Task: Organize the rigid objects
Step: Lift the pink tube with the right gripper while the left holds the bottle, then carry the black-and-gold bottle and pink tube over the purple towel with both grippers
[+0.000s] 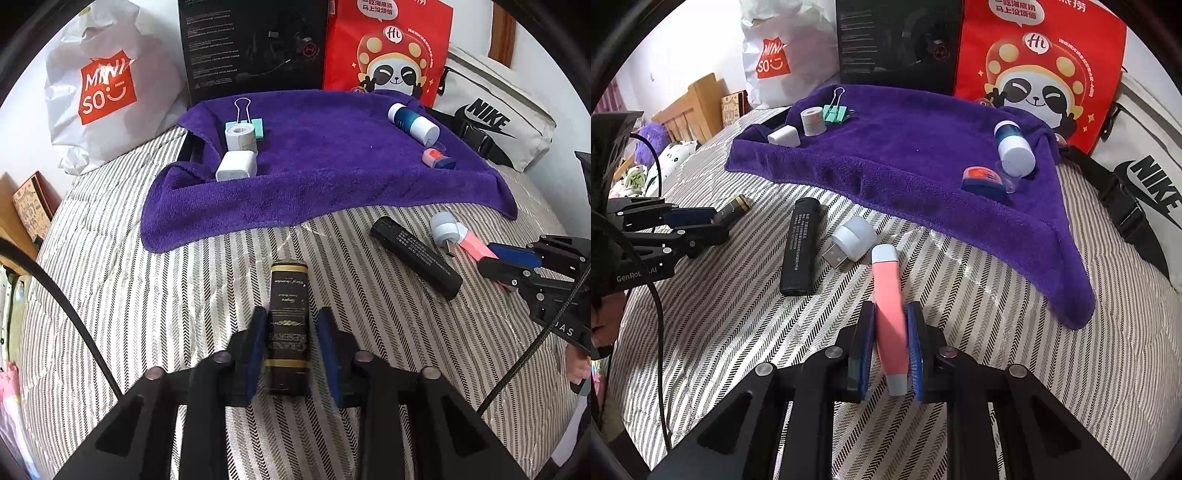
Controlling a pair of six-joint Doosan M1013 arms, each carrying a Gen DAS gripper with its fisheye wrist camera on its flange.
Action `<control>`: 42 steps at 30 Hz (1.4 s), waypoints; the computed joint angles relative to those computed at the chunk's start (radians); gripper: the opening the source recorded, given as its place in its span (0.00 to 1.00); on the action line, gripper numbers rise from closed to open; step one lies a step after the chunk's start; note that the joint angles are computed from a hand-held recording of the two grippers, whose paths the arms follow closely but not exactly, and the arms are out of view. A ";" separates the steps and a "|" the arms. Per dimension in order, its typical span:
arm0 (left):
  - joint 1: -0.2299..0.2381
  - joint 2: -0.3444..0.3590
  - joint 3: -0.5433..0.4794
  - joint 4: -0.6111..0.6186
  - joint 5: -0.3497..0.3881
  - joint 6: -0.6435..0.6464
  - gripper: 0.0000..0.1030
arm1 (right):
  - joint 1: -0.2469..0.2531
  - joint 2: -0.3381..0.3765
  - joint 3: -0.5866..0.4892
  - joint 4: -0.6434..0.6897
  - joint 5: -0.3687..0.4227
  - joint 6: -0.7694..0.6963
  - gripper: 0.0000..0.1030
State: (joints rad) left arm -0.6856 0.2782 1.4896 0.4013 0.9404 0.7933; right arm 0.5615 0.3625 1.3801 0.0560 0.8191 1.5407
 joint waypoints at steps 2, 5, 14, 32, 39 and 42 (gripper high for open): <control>-0.003 0.000 0.002 0.012 0.001 0.002 0.22 | -0.001 0.001 -0.002 0.001 0.004 0.002 0.17; -0.002 -0.001 0.001 0.009 0.001 0.004 0.22 | 0.001 0.001 -0.001 -0.003 0.002 0.004 0.17; 0.002 0.002 -0.009 -0.013 0.014 0.011 0.22 | -0.005 0.002 -0.005 0.019 0.010 0.037 0.17; 0.018 -0.018 -0.047 -0.008 0.010 0.004 0.22 | -0.042 -0.017 -0.046 0.015 0.019 0.086 0.16; 0.034 -0.014 -0.072 -0.019 -0.017 0.022 0.22 | -0.051 -0.002 -0.079 0.014 0.017 0.108 0.17; 0.046 -0.004 -0.086 -0.033 -0.024 0.038 0.22 | -0.056 0.010 -0.101 0.006 0.020 0.126 0.17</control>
